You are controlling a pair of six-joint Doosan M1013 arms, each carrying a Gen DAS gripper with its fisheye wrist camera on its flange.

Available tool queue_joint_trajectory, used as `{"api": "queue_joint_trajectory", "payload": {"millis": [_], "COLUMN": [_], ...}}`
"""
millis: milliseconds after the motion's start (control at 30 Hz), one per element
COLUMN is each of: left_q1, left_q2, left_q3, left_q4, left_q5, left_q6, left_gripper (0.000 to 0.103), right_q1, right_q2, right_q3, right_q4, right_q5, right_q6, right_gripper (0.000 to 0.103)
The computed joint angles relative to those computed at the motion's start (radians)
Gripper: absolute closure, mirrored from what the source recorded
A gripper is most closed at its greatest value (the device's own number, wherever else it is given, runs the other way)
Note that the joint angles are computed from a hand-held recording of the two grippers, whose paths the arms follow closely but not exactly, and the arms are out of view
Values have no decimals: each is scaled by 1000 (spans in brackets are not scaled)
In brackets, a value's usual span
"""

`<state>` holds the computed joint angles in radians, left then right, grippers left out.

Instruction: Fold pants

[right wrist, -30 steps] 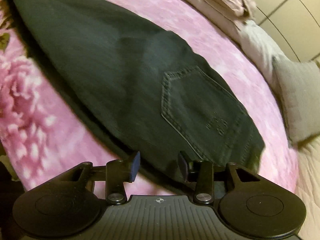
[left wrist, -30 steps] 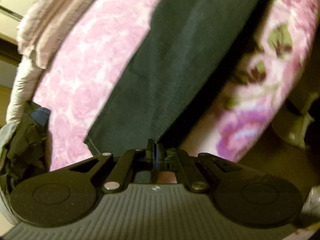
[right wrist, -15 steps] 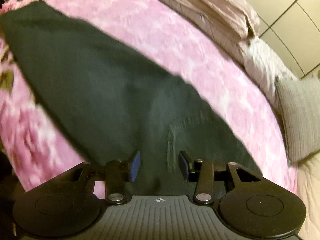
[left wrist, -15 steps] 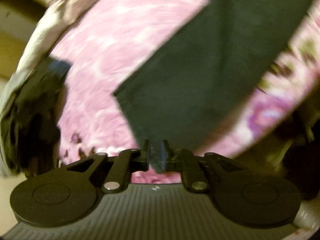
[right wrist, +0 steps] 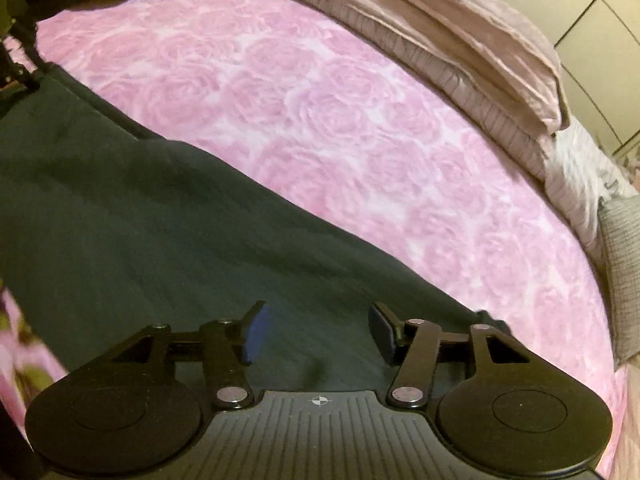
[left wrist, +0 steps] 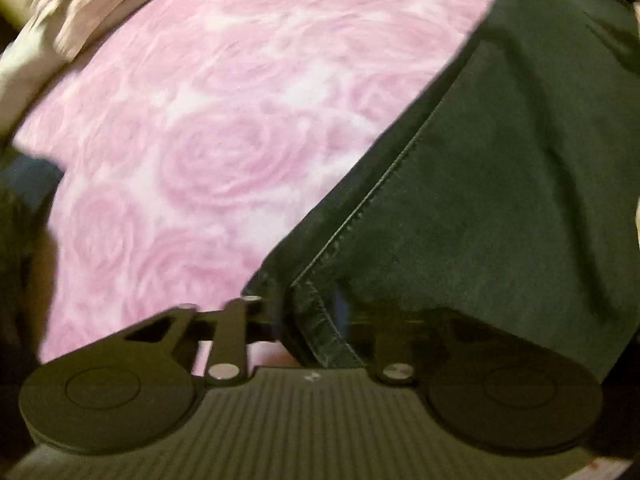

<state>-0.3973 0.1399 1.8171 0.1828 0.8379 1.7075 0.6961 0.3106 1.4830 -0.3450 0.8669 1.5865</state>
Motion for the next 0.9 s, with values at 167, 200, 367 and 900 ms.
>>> {"api": "queue_joint_trajectory", "payload": {"millis": [167, 200, 367, 900], "left_q1": [44, 53, 46, -88], "left_q2": [-52, -53, -26, 257], "left_q3": [17, 21, 9, -435], "left_q4": [1, -19, -20, -185], "left_q5": [-47, -49, 21, 27], "left_q6": [-94, -103, -63, 59], "left_gripper": [97, 97, 91, 88], "right_q1": [21, 22, 19, -183], "right_q2": [41, 46, 70, -23], "right_q3": [-52, -58, -89, 34], "right_q4": [-19, -20, 3, -17], "right_q5": [48, 58, 119, 108], "right_q6": [52, 73, 141, 439], "right_gripper": [47, 47, 46, 45]}}
